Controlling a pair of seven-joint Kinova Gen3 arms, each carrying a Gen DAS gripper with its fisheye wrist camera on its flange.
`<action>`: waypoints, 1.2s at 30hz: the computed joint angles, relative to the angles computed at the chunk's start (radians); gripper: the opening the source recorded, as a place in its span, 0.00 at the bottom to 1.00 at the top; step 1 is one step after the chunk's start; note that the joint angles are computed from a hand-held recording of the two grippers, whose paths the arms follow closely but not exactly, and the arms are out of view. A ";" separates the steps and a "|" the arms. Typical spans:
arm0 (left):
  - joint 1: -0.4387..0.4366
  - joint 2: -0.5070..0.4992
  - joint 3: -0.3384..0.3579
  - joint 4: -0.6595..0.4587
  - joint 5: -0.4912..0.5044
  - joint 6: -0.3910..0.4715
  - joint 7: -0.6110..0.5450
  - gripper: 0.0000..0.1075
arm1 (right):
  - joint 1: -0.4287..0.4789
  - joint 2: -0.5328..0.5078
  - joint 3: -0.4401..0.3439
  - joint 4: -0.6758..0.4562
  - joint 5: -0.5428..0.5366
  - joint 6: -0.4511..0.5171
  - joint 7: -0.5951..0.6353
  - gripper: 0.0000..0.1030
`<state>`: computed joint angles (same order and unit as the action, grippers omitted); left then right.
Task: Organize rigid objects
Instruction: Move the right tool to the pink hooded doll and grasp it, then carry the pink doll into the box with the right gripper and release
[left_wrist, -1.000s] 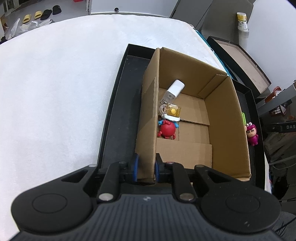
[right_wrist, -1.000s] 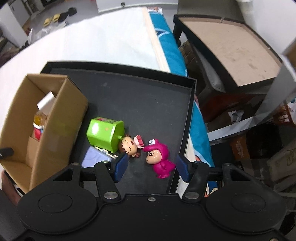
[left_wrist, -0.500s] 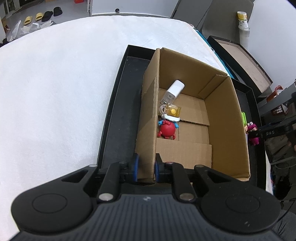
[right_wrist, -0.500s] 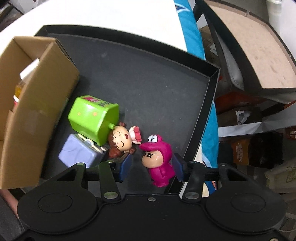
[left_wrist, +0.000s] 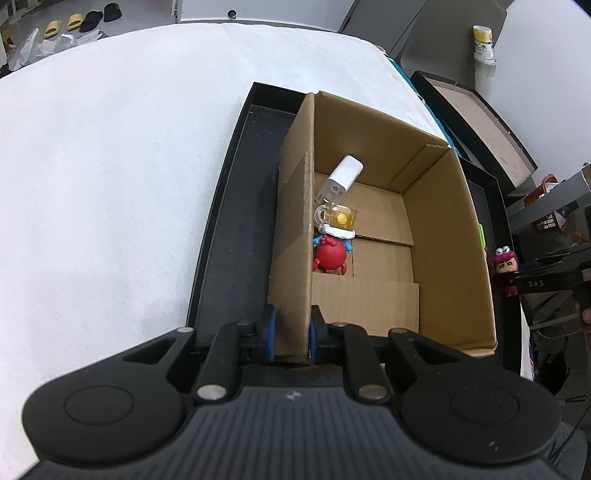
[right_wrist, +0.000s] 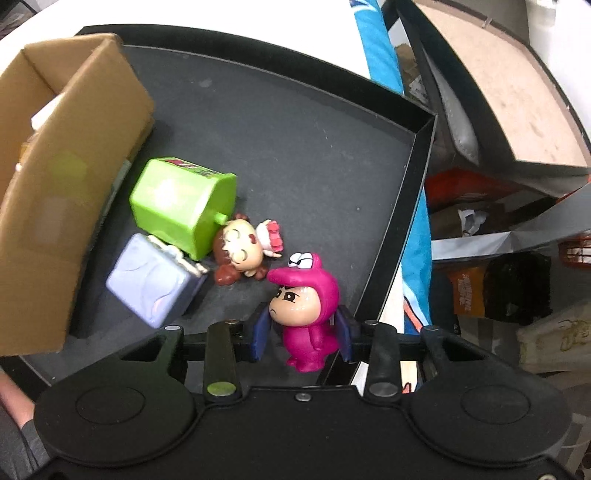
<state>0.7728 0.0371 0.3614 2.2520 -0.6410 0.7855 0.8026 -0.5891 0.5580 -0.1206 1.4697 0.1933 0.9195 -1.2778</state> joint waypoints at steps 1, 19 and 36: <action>0.001 -0.002 0.000 0.002 -0.001 -0.002 0.002 0.15 | -0.001 -0.012 -0.001 0.005 0.001 -0.001 0.002 0.36; 0.001 -0.012 0.007 0.009 -0.013 -0.010 -0.014 0.16 | -0.055 -0.152 -0.018 0.032 0.061 0.023 -0.016 0.36; -0.016 -0.045 0.042 0.052 -0.057 -0.034 0.063 0.17 | -0.137 -0.199 -0.057 -0.013 0.094 0.080 -0.047 0.36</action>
